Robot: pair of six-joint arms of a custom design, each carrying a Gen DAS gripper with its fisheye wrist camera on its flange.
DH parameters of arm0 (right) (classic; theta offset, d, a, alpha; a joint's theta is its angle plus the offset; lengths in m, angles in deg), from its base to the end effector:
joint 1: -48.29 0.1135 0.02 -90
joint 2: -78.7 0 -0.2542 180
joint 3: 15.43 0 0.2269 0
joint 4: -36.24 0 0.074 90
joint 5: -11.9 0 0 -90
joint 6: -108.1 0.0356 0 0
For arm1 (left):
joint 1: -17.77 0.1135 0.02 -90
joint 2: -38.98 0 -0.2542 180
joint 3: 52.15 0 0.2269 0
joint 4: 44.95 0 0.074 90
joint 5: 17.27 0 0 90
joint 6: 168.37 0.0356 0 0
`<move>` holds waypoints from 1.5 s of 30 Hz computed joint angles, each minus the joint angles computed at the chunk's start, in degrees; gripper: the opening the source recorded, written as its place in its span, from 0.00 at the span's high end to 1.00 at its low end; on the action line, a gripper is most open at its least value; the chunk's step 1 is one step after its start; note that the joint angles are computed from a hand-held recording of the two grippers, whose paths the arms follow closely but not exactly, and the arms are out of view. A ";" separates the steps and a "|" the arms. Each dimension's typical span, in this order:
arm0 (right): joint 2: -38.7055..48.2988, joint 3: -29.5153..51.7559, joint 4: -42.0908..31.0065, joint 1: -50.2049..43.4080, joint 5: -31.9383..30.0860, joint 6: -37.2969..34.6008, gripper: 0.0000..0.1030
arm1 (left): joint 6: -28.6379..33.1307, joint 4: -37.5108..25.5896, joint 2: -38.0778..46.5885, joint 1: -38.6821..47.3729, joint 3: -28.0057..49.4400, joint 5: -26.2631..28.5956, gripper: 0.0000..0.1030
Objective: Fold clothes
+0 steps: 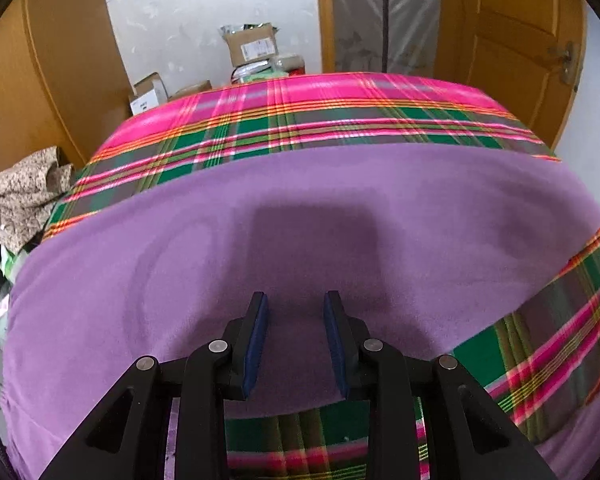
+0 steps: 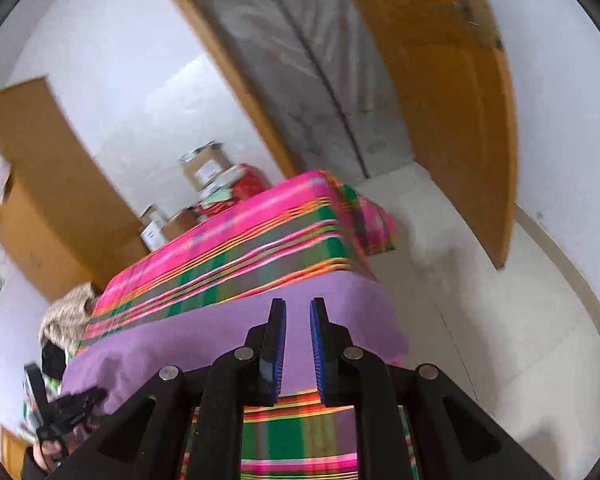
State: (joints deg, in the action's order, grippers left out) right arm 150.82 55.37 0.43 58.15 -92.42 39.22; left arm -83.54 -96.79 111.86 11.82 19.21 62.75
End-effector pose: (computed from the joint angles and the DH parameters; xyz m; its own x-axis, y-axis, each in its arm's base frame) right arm 0.2500 0.0524 0.2847 -0.6846 0.2354 -0.6899 -0.1217 0.8962 0.4265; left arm 0.2364 -0.0184 0.2629 -0.7948 -0.0064 -0.6069 -0.0727 0.9938 0.0847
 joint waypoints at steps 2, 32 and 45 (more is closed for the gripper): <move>1.69 1.90 -1.65 5.14 2.51 -0.13 0.87 | -0.10 -0.18 -0.45 0.32 0.00 0.59 0.71; 25.26 17.05 -9.52 31.78 15.54 -2.21 0.92 | 1.00 3.34 -4.42 -0.97 -4.67 1.08 0.70; 35.98 28.48 -9.27 31.74 15.77 -4.44 0.94 | 1.20 3.77 -2.96 -0.91 -4.05 -1.37 0.70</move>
